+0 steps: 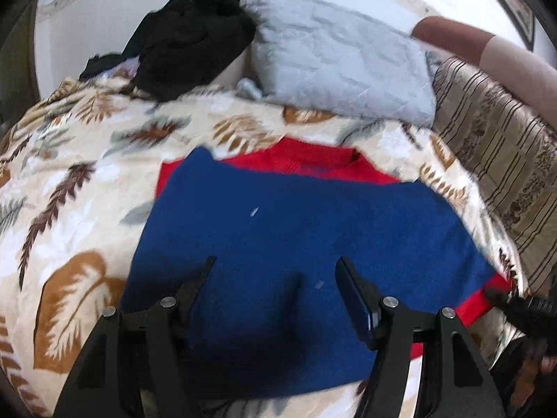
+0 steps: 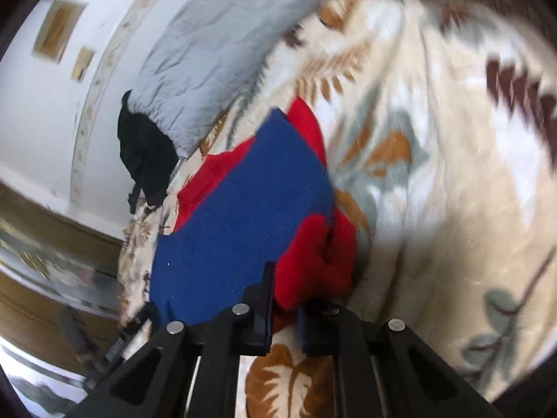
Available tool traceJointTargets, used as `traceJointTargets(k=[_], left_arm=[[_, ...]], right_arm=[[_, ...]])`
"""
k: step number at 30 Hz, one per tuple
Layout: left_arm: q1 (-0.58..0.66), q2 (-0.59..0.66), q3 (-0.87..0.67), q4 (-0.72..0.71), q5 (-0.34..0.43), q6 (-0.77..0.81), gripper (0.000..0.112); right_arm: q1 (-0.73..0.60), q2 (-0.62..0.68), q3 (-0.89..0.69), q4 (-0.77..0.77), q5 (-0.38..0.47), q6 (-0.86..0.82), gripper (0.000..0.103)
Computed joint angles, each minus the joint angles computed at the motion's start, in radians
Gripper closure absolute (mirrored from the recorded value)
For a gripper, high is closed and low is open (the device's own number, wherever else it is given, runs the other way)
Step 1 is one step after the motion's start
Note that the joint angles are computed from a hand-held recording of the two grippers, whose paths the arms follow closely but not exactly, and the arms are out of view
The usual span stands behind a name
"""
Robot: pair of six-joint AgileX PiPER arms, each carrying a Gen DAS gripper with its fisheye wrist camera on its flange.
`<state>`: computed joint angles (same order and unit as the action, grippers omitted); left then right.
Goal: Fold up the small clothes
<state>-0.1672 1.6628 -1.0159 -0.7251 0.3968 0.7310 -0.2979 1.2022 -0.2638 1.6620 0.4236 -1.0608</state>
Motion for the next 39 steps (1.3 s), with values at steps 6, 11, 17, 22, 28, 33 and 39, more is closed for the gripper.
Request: traceJointTargets(k=[6, 11, 17, 22, 28, 33, 39], left_arm=[[-0.102, 0.167, -0.086, 0.353, -0.058, -0.3, 0.039], [-0.112, 0.165, -0.051, 0.287, -0.136, -0.21, 0.035], [-0.087, 0.162, -0.033, 0.081, -0.143, 0.022, 0.034], [-0.077, 0.158, -0.02, -0.024, -0.138, 0.131, 0.033], [-0.078, 0.166, -0.028, -0.032, -0.137, 0.14, 0.032], [-0.077, 0.157, -0.024, -0.034, -0.131, 0.139, 0.032], [0.021, 0.035, 0.02, -0.238, -0.054, 0.245, 0.032]], right_arm=[[-0.284, 0.036, 0.037, -0.186, 0.251, -0.018, 0.035], [-0.302, -0.025, -0.123, -0.352, 0.287, 0.085, 0.029], [-0.14, 0.473, -0.585, -0.442, 0.177, 0.144, 0.029], [-0.069, 0.696, -0.824, -0.73, 0.197, 0.431, 0.082], [-0.022, 0.655, -0.763, -0.857, 0.043, 0.569, 0.086], [0.009, 0.583, -0.726, -0.96, 0.006, 0.686, 0.072], [0.047, 0.301, -0.538, -0.926, -0.013, 0.664, 0.04]])
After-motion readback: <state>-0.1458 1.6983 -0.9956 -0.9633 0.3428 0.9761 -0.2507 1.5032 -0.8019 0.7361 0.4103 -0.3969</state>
